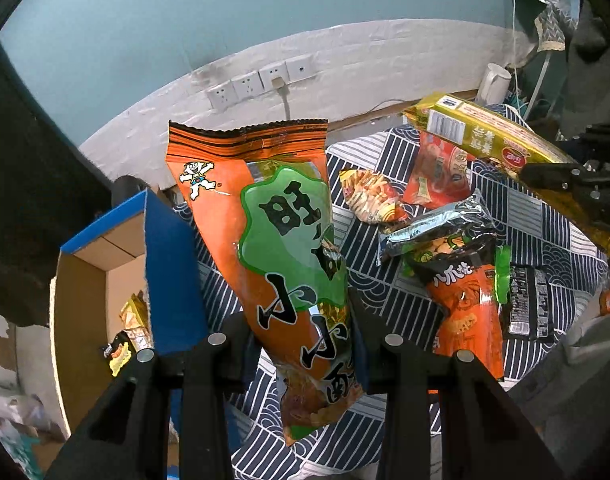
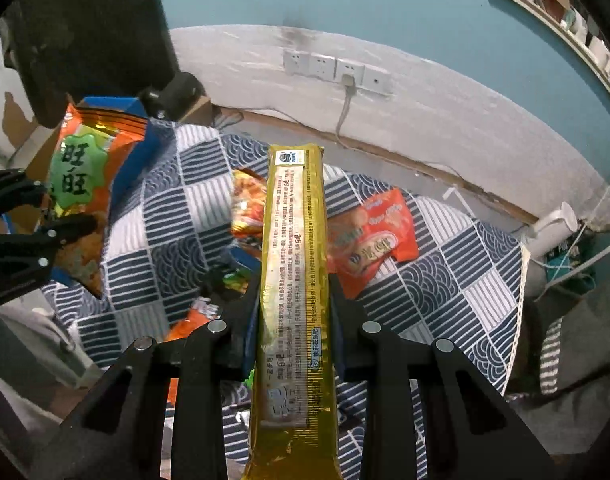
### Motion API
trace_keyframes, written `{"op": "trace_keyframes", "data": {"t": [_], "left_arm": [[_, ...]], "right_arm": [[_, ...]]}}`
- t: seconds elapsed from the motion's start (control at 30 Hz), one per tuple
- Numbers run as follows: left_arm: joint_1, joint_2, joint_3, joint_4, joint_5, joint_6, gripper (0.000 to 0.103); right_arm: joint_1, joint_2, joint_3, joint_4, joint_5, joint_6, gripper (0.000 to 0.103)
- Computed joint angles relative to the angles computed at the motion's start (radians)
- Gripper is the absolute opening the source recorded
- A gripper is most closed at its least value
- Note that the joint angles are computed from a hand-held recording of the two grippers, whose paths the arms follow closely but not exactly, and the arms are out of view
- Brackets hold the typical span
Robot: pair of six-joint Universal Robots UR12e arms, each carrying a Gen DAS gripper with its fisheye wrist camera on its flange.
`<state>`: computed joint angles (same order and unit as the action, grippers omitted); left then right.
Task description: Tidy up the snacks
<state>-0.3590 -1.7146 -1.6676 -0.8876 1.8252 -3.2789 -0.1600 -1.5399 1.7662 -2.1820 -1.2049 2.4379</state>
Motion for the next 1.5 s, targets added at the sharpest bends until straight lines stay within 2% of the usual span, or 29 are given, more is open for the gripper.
{"op": "trace_keyframes", "data": {"t": [0.47, 0.83, 1.03, 1.37, 1.5], "left_arm": [[0.009, 0.049, -0.031, 0.041, 0.061, 0.022, 0.038], [0.05, 0.11, -0.085, 0.071, 0.06, 0.001, 0.038], [0.072, 0.137, -0.114, 0.087, 0.091, -0.002, 0.038], [0.131, 0.187, -0.171, 0.088, 0.076, -0.038, 0.038], [0.15, 0.205, -0.192, 0.089, 0.091, -0.046, 0.038]], "right_arm": [[0.049, -0.015, -0.021, 0.033, 0.057, -0.016, 0.027], [0.107, -0.006, -0.047, 0.054, 0.102, -0.024, 0.027], [0.159, 0.003, -0.062, 0.069, 0.103, -0.036, 0.027], [0.245, 0.023, -0.082, 0.089, 0.08, -0.031, 0.027], [0.281, 0.038, -0.093, 0.097, 0.068, -0.026, 0.027]]}}
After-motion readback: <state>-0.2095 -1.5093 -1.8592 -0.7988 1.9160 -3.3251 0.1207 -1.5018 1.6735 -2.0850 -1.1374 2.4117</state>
